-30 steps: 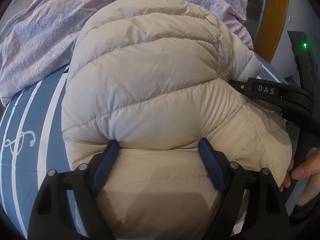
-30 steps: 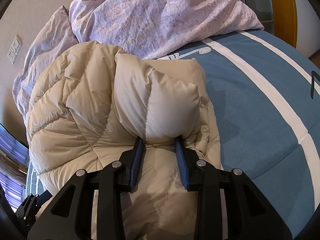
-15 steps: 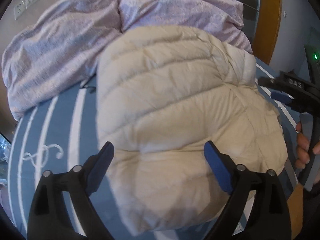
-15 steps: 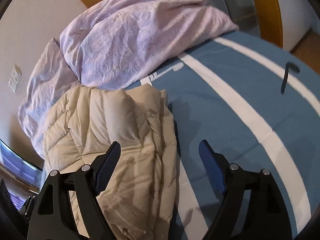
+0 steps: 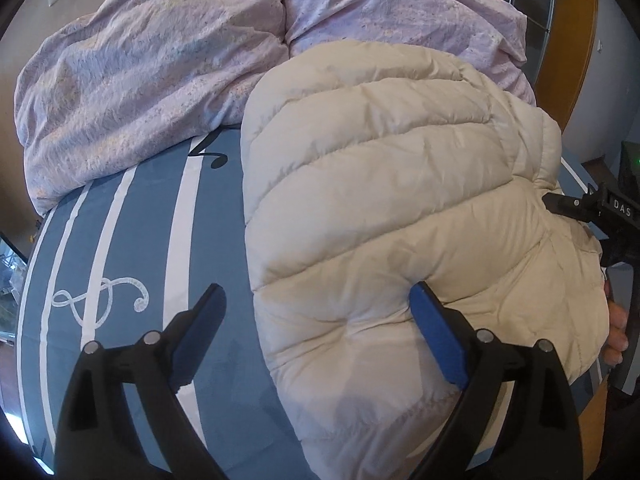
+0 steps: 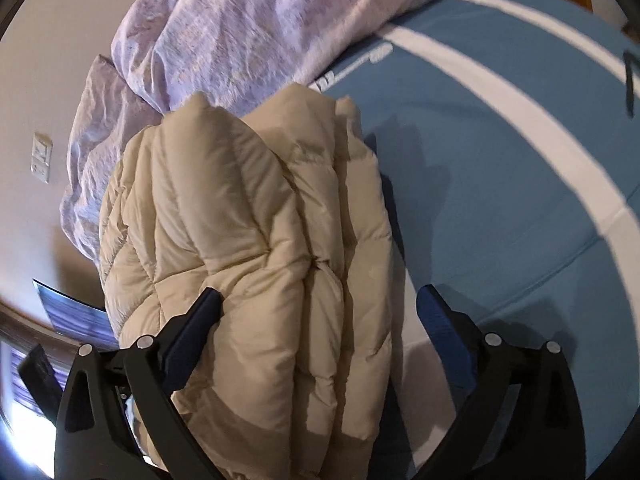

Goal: Fold large clothes

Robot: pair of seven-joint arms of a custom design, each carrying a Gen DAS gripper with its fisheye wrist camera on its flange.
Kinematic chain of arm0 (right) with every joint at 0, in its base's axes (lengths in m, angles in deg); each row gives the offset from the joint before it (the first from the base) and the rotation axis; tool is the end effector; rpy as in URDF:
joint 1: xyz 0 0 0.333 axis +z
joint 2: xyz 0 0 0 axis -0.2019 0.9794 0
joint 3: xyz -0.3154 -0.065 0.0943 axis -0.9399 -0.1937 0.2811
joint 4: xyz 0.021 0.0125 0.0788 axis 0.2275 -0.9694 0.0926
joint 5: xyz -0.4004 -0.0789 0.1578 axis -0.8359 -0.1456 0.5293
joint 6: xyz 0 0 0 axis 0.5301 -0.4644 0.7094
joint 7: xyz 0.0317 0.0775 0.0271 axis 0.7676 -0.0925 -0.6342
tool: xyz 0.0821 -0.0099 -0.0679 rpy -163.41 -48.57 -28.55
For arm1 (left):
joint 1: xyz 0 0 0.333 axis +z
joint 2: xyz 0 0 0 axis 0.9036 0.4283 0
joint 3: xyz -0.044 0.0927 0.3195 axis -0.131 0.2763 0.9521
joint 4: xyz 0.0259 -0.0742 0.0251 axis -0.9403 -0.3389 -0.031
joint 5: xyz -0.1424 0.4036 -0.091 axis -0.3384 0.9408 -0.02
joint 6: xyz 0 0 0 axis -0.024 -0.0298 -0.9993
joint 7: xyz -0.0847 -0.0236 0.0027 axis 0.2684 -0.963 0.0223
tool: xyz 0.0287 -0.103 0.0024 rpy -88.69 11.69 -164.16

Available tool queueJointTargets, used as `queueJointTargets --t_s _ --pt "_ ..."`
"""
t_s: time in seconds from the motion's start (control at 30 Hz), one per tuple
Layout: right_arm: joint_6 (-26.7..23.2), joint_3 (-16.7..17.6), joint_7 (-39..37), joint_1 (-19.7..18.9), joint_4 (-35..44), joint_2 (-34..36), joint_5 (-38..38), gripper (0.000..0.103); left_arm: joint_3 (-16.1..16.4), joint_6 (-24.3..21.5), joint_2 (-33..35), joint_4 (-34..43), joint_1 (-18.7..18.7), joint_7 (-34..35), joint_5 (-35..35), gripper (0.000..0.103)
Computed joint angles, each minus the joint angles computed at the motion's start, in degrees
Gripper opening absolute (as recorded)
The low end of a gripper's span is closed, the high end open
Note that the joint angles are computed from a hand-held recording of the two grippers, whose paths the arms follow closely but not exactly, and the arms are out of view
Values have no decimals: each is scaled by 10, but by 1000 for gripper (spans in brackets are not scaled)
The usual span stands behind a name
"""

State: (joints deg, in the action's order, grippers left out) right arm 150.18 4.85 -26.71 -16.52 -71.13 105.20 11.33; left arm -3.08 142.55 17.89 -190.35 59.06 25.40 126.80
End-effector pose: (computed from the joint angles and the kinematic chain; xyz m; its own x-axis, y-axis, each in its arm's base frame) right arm 0.7783 0.0627 0.3797 0.1736 -0.6715 -0.7204 -0.8930 0.2012 -0.4027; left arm 0.6087 -0.1671 0.4944 0.1820 -0.9766 -0.1149 -0.7574 -0.0647 -0.6498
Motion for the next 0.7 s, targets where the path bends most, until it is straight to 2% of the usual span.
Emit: queueJointTargets --t_s 0.13,0.23,0.37,0.5,0.6,0.7 --pt "-6 5 -14 -5 3 4 11 97 2 6 3 1 1 2 -5 93" --pt "-26 10 -18 -11 13 13 25 86 4 15 2 -1 3 4 -13 93" --pt "-65 18 -18 -19 34 33 44 65 7 27 -1 -3 9 12 -31 93" --pt "-68 20 -37 -19 37 34 57 47 13 46 -6 -8 19 24 -62 93" --pt "-66 20 -51 -19 38 33 66 38 16 57 -7 -10 27 36 -88 93" --pt "-64 19 -58 -17 42 35 70 36 20 77 -6 -14 35 73 -145 93"
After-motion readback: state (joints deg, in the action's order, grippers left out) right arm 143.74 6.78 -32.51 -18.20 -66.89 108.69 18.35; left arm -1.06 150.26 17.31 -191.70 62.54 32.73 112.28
